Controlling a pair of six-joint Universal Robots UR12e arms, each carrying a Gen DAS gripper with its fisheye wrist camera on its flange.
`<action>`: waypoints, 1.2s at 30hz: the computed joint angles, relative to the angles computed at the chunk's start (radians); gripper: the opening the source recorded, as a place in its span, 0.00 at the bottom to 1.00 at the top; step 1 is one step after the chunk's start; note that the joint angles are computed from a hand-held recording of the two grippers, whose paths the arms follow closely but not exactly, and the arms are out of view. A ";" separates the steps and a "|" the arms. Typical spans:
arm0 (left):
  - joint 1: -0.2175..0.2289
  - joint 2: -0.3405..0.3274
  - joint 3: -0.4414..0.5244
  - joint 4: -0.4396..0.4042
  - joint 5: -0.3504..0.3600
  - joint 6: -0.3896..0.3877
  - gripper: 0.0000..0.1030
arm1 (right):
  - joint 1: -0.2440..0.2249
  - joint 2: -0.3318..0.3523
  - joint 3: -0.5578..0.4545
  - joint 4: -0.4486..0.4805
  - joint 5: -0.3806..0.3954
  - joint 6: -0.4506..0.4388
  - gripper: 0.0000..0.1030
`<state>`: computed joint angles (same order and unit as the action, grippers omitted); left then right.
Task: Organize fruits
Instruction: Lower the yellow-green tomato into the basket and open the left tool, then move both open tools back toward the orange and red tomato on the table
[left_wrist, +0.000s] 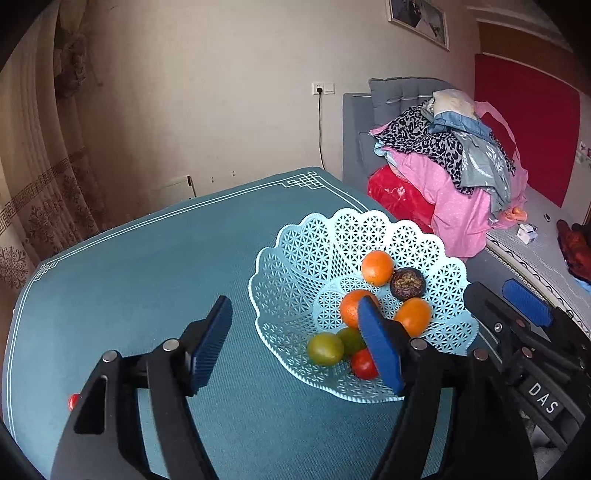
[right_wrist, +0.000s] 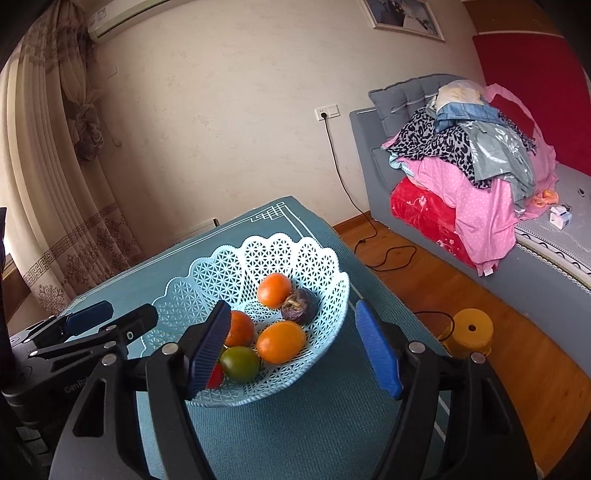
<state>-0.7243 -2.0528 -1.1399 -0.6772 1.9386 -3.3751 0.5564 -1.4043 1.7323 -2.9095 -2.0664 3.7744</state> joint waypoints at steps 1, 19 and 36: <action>0.002 0.002 -0.003 -0.001 0.002 -0.005 0.70 | 0.000 0.000 0.000 0.001 0.000 0.000 0.68; 0.044 0.086 -0.123 -0.035 0.067 -0.142 0.84 | 0.020 0.011 -0.019 0.005 -0.001 -0.017 0.71; 0.096 0.202 -0.285 -0.057 0.155 -0.262 0.84 | 0.081 0.064 -0.107 0.012 0.048 -0.129 0.76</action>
<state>-0.6283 -1.8510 -1.4249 -0.7342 2.0938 -3.6367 0.6370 -1.3402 1.6258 -2.8978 -2.0185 3.6454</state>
